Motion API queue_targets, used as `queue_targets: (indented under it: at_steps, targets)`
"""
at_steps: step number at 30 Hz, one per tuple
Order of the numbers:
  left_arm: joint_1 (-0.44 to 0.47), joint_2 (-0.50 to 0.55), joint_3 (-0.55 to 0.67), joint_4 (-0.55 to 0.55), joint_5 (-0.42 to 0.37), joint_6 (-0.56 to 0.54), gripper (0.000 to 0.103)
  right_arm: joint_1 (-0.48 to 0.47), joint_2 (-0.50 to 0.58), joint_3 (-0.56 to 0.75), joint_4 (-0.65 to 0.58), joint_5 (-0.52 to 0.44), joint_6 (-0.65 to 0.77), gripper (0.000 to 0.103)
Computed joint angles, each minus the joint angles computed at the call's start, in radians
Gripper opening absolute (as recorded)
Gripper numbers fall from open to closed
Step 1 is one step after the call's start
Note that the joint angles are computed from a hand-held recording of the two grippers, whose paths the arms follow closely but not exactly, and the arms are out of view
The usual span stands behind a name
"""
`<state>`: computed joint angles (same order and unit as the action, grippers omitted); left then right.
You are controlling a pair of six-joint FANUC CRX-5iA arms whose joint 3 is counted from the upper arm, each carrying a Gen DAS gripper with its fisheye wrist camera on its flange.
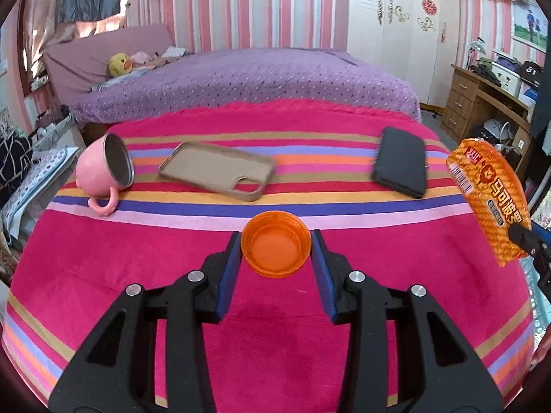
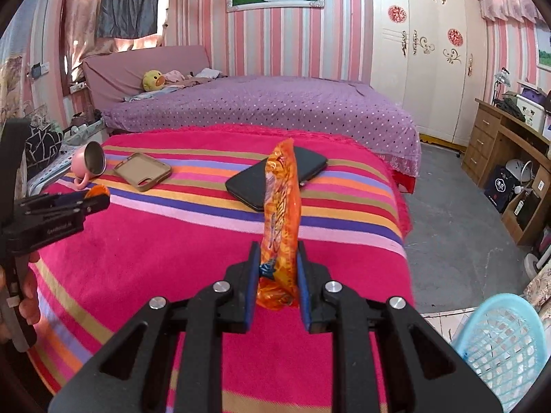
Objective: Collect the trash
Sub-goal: 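Carry the orange cap and snack package over the blue basket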
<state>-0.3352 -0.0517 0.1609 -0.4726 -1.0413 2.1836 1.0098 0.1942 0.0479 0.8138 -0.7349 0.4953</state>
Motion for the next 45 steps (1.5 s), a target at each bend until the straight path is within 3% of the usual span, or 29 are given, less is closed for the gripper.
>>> queue_targets:
  at_steps: [15,25,37,45]
  targets:
    - [-0.242,0.100,0.154,-0.106,-0.075,0.127,0.039,-0.058,-0.279,-0.298,0.097,-0.028,-0.127,0.020]
    - [-0.378,0.190,0.285,-0.144,-0.095,0.142,0.039,-0.082,-0.474,-0.449,0.136,-0.179,-0.143,0.020]
    - [-0.466,0.336,0.418,-0.091,-0.063,0.124,0.039,-0.116,-0.610,-0.567,0.106,-0.297,-0.128,0.020]
    - [-0.491,0.488,0.569,-0.007,-0.057,0.037,0.039,-0.156,-0.646,-0.610,0.094,-0.276,-0.150,0.020]
